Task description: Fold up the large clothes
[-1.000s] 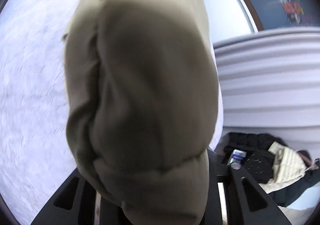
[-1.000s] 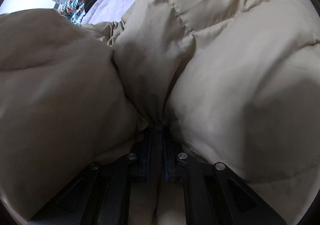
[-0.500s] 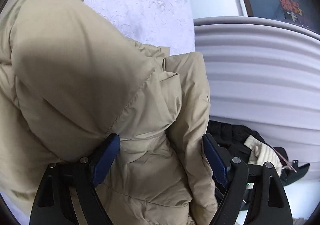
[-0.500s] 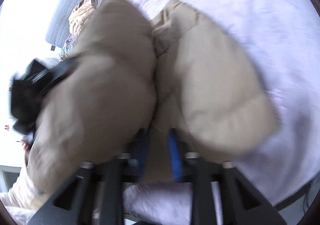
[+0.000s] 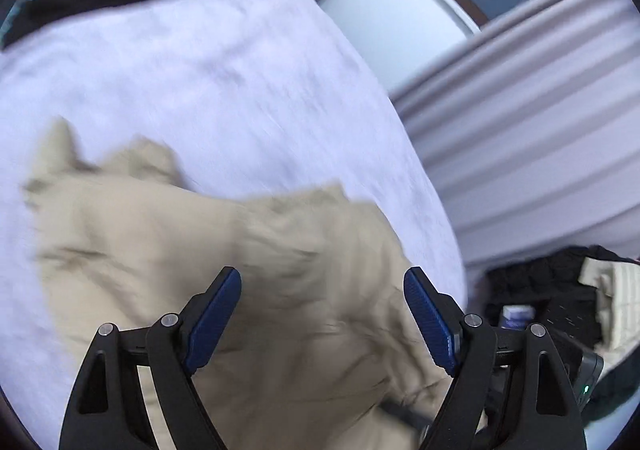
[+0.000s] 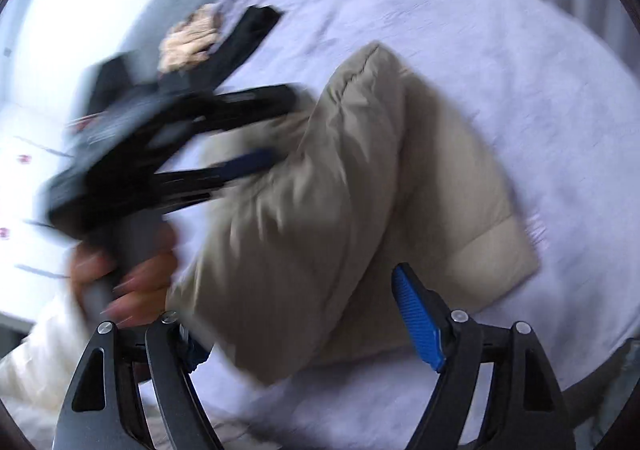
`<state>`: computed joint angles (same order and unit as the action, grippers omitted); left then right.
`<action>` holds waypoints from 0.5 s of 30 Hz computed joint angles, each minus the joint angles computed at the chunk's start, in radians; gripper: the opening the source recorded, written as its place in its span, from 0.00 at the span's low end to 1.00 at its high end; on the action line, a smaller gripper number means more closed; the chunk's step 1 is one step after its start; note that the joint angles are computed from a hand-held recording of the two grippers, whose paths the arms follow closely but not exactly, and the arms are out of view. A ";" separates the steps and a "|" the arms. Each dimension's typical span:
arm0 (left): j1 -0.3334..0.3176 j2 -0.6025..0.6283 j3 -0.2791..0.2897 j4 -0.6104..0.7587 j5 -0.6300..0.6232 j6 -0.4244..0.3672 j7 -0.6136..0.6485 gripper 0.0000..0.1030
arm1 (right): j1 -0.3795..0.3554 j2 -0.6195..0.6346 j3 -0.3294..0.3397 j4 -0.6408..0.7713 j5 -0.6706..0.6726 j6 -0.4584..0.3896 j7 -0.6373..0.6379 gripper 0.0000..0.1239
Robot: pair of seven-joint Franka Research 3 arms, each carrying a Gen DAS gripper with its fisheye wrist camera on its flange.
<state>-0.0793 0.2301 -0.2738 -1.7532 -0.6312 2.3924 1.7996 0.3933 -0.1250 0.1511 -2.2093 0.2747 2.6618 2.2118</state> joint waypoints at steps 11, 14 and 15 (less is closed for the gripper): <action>-0.050 0.061 0.076 -0.103 0.494 0.206 -0.388 0.81 | -0.058 -0.054 -0.014 -0.073 -0.217 -0.070 0.068 0.12; -0.103 0.105 0.077 -0.052 0.633 0.220 -0.491 0.81 | -0.090 -0.071 -0.016 -0.125 -0.241 -0.061 0.056 0.12; -0.110 0.114 0.072 -0.043 0.659 0.223 -0.506 0.84 | -0.101 -0.068 -0.016 -0.135 -0.253 -0.059 0.058 0.12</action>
